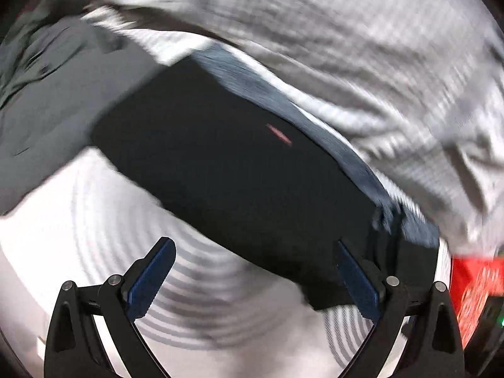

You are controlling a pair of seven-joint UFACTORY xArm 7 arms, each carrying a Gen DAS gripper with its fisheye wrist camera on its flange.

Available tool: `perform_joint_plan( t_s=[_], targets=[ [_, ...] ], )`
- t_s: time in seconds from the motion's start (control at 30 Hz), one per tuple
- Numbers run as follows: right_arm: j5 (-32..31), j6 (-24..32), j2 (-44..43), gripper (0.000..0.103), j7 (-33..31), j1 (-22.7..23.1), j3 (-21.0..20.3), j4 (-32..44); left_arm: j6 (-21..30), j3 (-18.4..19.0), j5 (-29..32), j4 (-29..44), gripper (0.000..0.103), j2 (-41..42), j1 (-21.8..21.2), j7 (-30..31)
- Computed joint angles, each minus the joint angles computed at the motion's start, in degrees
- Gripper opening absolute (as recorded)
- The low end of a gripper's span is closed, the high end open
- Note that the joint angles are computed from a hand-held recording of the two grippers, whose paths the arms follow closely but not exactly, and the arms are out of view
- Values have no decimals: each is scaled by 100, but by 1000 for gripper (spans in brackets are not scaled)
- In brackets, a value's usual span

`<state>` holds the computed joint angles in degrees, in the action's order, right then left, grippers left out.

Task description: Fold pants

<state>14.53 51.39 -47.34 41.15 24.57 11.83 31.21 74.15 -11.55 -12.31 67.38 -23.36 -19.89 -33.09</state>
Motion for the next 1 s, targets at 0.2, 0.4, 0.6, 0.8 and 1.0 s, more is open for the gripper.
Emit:
perform_joint_plan(
  t_s=[0.2, 0.4, 0.6, 0.8, 1.0],
  targets=[
    [-57, -195, 1009, 79, -28, 169, 263, 692, -441, 533, -141, -694, 100, -364, 482, 25],
    [-214, -128, 1681, 79, -45, 289, 383, 1261, -875, 770, -466, -991, 98, -225, 677, 306],
    [-306, -172, 2065, 79, -164, 327, 360, 1664, -953, 927, -1019, -1079, 70, -48, 682, 609],
    [-271, -335, 2494, 79, -436, 306, 246, 2109, -885, 834, -854, -1030, 42, -69, 749, 771],
    [68, -343, 3268, 79, -973, 262, 22, 2964, -990, 428, 87, -779, 33, -139, 630, 1393]
  ],
)
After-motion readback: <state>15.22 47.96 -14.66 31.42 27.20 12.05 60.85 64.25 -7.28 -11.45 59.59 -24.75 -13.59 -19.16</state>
